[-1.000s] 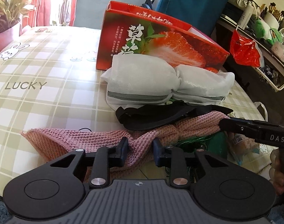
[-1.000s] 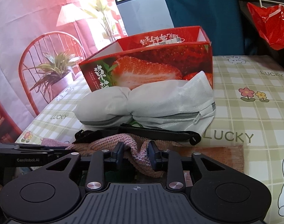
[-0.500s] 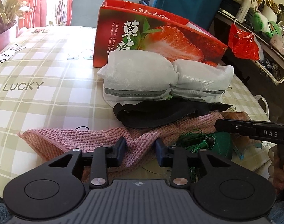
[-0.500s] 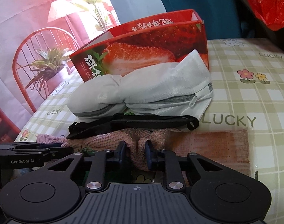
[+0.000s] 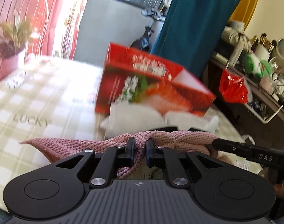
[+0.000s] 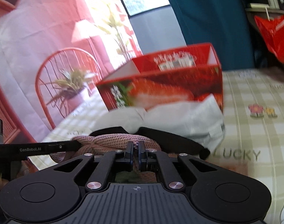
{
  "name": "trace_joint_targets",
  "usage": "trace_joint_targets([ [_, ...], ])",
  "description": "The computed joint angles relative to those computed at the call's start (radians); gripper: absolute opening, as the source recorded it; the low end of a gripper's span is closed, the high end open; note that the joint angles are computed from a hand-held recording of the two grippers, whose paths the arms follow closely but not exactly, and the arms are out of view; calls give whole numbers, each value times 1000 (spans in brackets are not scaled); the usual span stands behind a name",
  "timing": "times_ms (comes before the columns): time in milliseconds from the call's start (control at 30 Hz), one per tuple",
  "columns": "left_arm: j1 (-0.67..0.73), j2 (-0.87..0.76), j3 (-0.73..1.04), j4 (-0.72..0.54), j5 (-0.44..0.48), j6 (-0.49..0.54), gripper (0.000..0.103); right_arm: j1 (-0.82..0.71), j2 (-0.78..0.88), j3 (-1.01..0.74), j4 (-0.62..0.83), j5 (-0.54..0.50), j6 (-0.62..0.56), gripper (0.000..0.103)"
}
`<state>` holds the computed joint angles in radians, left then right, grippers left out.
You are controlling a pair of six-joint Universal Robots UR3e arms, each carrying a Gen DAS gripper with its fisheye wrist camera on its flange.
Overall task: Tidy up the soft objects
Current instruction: 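Lift the pink knit cloth with both grippers and carry it over the box, then lower the pink cloth into the box and open both grippers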
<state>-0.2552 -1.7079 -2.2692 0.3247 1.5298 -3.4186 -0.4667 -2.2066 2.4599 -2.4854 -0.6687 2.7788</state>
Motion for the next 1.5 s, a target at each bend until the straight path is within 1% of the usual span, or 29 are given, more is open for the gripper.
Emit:
trace_joint_targets([
  [100, 9, 36, 14, -15, -8, 9, 12, -18, 17, -24, -13, 38, 10, 4],
  [167, 11, 52, 42, -34, -7, 13, 12, -9, 41, -48, -47, 44, 35, 4],
  [400, 6, 51, 170, -72, 8, 33, 12, 39, 170, -160, -249, 58, 162, 4],
  [567, 2, 4, 304, -106, 8, 48, 12, 95, 319, -287, -401, 20, 258, 4],
  [667, 3, -34, 390, -135, 6, 69, 12, 118, 399, -362, -457, -3, 307, 4],
  [833, 33, -140, 592, -228, -36, 53, 12, 160, 541, -509, -522, -53, 358, 4],
  [967, 55, -237, 774, -328, -66, 58, 12, 192, 683, -677, -515, -82, 395, 4],
  [1033, 77, -293, 862, -370, -107, 46, 12, 211, 754, -767, -479, -93, 383, 4],
  [1100, 94, -352, 953, -416, -140, 38, 12, 239, 828, -857, -450, -129, 363, 4],
  [1200, 93, -453, 1119, -525, -134, 44, 12, 267, 941, -987, -413, -169, 364, 4],
  [1300, 100, -566, 1303, -636, -143, 50, 12, 277, 1046, -1110, -363, -197, 405, 4],
  [1433, 101, -712, 1547, -777, -144, 52, 12, 298, 1181, -1295, -264, -255, 416, 4],
  [1500, 102, -760, 1636, -841, -144, 65, 12, 305, 1235, -1373, -217, -279, 422, 4],
])
